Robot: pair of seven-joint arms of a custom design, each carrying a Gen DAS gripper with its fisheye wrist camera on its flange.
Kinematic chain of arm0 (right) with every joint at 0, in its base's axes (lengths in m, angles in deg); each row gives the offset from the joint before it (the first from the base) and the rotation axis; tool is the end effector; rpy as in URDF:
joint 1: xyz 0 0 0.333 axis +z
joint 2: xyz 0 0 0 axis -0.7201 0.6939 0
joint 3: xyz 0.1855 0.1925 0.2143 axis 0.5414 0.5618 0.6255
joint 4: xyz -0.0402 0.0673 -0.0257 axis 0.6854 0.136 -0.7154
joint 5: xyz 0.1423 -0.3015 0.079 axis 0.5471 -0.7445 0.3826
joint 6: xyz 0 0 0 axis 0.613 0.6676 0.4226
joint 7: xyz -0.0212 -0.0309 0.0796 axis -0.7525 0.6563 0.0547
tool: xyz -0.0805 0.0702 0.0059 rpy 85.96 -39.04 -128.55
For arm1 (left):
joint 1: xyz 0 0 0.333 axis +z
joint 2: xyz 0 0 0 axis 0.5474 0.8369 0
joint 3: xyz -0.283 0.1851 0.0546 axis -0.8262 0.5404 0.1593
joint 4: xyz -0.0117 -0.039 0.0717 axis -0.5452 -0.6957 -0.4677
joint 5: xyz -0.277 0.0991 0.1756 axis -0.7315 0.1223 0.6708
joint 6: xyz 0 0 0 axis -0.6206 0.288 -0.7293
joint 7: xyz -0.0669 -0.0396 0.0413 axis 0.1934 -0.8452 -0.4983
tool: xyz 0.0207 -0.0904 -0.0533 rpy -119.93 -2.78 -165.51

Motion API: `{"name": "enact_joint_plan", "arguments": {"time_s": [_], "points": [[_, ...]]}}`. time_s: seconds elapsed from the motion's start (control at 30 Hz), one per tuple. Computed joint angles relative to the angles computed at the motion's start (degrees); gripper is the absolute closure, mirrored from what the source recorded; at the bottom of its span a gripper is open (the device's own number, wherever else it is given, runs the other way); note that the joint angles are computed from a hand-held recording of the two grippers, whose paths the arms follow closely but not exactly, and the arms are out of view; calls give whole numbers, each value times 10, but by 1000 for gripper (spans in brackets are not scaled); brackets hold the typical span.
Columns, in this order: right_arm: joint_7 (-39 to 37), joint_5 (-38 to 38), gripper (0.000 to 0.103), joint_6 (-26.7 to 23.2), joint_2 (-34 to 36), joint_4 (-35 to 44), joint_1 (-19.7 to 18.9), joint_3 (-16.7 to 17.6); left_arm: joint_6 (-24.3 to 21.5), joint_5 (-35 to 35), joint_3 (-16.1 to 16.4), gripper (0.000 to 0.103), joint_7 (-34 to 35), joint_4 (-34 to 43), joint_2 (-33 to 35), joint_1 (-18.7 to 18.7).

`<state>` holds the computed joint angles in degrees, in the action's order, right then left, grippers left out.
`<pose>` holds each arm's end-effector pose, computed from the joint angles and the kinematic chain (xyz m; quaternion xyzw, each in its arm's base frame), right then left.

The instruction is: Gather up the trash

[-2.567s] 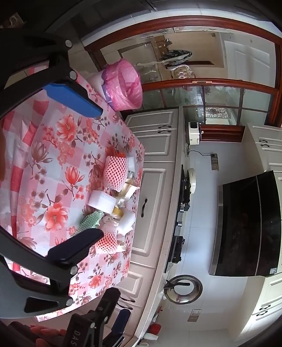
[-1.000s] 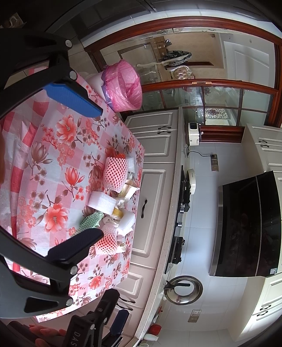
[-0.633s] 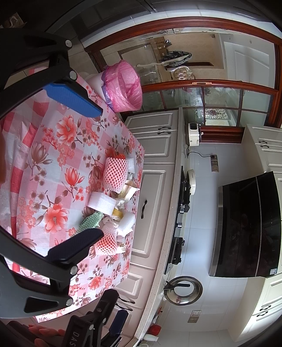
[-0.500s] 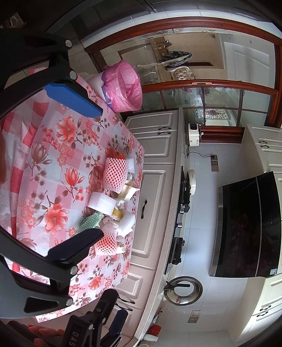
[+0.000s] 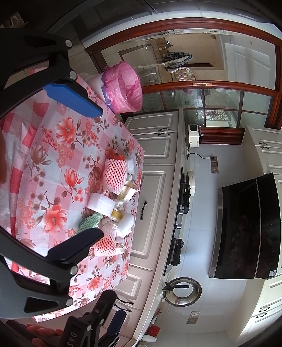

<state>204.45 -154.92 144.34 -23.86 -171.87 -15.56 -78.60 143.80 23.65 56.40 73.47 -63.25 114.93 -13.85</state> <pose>0.6081 0.3106 0.4893 -0.6355 0.5618 -0.3366 0.4090 0.6260 -0.2219 0.4508 -0.5784 0.6036 -0.4028 0.3726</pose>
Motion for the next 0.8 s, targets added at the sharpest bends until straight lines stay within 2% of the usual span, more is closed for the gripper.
{"name": "enact_joint_plan", "arguments": {"time_s": [0.27, 0.53, 0.57, 0.6, 0.63, 0.7, 0.73, 0.8], "points": [[2, -1, 18, 2, -1, -1, 0, -1, 0, -1, 1, 4, 2, 0, 0, 0], [20, -11, 18, -7, 6, 10, 5, 0, 8, 23, -48, 4, 17, -9, -22, 44], [21, -11, 18, -7, 8, 12, 5, 1, 10, 52, -71, 4, 5, -14, -29, 66], [23, -11, 18, -6, 9, 11, 5, 1, 12, 39, -78, 4, 18, -11, -27, 67], [26, -14, 18, -4, 10, 10, 4, -1, 12, 37, -76, 4, 20, -10, -25, 65], [22, -9, 18, -6, 14, 11, 2, 0, 10, 19, -51, 4, 28, -6, -17, 44], [11, 5, 18, -9, 18, 13, -2, 5, 7, 18, -52, 4, 29, -3, -14, 47], [-10, 34, 18, -2, 26, 12, -12, 6, -10, 6, -32, 4, 25, 8, -3, 34]]}}
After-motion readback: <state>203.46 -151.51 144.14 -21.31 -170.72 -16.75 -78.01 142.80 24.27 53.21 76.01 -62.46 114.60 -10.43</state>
